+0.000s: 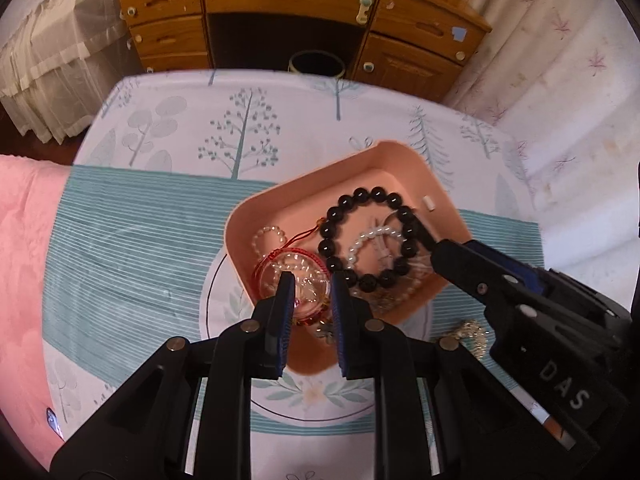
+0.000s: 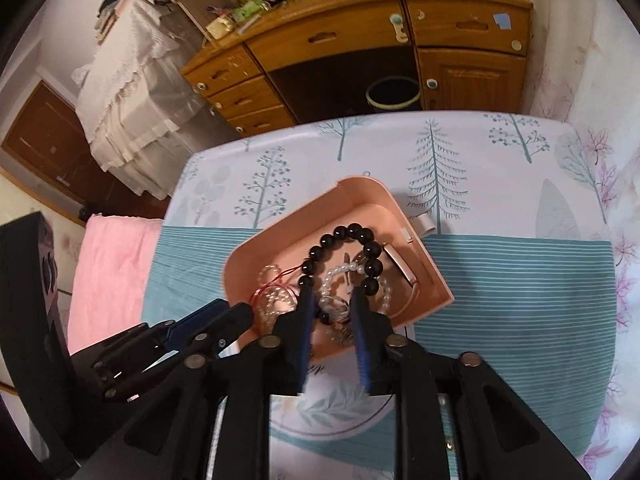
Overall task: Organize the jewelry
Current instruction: 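Carry the ring over the pink tray with the right tool while the left carries the earring, then open both tools to drop the ring and earring into the pink tray, then move the right tool to the gold leaf brooch and grasp it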
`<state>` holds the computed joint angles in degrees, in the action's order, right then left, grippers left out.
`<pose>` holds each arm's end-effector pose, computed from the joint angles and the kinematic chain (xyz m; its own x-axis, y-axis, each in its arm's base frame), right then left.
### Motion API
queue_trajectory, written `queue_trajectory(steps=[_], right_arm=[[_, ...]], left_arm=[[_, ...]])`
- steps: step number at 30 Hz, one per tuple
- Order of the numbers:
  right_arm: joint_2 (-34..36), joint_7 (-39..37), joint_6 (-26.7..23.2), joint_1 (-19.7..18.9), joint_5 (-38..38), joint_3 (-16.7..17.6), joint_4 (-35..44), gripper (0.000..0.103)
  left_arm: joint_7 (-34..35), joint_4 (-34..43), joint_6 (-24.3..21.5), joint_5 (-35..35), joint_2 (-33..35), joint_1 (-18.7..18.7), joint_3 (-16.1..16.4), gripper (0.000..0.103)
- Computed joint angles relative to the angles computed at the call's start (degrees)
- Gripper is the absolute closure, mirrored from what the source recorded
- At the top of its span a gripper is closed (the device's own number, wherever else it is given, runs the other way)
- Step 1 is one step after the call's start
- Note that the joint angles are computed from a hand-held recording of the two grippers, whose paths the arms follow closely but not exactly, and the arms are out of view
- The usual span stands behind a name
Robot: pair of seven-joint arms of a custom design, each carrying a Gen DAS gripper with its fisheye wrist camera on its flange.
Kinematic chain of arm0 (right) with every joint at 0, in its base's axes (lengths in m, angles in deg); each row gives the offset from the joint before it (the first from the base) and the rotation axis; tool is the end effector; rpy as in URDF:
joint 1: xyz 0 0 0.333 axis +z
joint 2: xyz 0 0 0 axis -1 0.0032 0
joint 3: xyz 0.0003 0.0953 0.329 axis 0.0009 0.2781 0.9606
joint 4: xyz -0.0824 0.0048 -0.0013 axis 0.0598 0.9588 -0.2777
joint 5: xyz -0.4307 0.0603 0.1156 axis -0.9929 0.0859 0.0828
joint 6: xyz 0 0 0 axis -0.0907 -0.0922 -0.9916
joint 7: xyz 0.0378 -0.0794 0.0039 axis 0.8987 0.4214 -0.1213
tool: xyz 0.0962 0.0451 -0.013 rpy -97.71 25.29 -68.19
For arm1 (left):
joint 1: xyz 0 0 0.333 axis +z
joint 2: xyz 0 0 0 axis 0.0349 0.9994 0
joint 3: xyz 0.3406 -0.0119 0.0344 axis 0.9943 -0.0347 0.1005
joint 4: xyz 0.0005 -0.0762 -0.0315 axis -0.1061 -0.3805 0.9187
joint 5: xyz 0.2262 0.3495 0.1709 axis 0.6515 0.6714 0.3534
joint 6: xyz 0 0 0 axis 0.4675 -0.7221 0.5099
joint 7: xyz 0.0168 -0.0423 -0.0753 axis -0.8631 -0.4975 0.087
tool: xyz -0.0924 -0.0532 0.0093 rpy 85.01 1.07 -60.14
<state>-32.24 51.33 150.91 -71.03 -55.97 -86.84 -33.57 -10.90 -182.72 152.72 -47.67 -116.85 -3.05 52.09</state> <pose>0.5185 0.1950 0.6088 0.3891 -0.8592 -0.3324 -0.8953 -0.2676 -0.3562 0.4257 -0.1776 0.5814 0.3760 -0.9144 0.1498 -0.8519 -0.4048 -0.3323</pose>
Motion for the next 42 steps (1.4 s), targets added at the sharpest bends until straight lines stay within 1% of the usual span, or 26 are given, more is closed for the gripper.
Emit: queue_trajectory(steps=[2,3,7,9,11,16,20,22,24,25,29,35,42], right_arm=[[0.6,0.0,1.4,0.0,-0.2,0.3,-0.8,0.059],[0.9,0.0,2.2,0.1,0.0,0.3,-1.1,0.056],[1.1,-1.9,3.5,0.2,2.2,-0.3,-2.3,0.056],[0.8,-2.5,3.5,0.0,2.0,-0.4,-2.8,0.056],[0.1,-2.9,3.1,-0.3,2.0,-0.7,-3.5,0.056],[-2.2,-4.0,1.4,-0.9,1.1,-1.4,-5.1,0.056],[-4.8,-5.8,0.1,-1.3,0.1,-2.2,-6.8,0.056],[-6.0,-6.2,-0.7,-1.5,-0.3,-2.7,-7.6,0.056],[-7.4,-6.7,-1.6,-1.9,-1.0,-3.1,-8.8,0.056],[-8.0,-7.0,-1.9,-2.0,-1.3,-3.3,-9.2,0.056],[-10.8,-8.0,-3.0,-2.6,-2.1,-4.4,-11.5,0.056],[-14.1,-8.7,-4.5,-3.6,-2.7,-6.0,-13.9,0.056],[-17.1,-9.0,-5.3,-4.6,-4.8,-6.7,-16.5,0.056]], left_arm=[[0.9,-0.9,1.1,-1.3,0.6,-0.4,0.9,0.087],[1.2,-1.3,1.3,-1.7,0.7,-0.4,1.2,0.087],[1.9,-2.5,1.7,-2.7,0.9,-0.5,1.5,0.085],[2.3,-3.2,2.1,-3.4,0.7,-0.7,1.6,0.076],[3.0,-4.1,3.1,-4.4,0.0,-1.1,1.8,0.074],[3.0,-3.2,0.8,-4.3,-0.7,-1.6,0.7,0.072],[3.5,-3.1,0.7,-4.5,-2.6,-2.6,0.3,0.069],[3.9,-3.3,0.9,-4.6,-3.7,-3.1,0.0,0.065],[3.6,-3.3,0.8,-4.6,-4.6,-3.3,-0.5,0.056],[3.3,-3.4,0.7,-4.5,-5.1,-3.4,-0.8,0.055],[3.0,-3.7,0.2,-4.3,-6.9,-4.0,-1.6,0.054],[0.7,-4.6,-1.5,-2.6,-10.2,-4.5,-3.8,0.054],[-2.3,-5.9,-1.9,-1.2,-13.2,-6.2,-6.6,0.054]])
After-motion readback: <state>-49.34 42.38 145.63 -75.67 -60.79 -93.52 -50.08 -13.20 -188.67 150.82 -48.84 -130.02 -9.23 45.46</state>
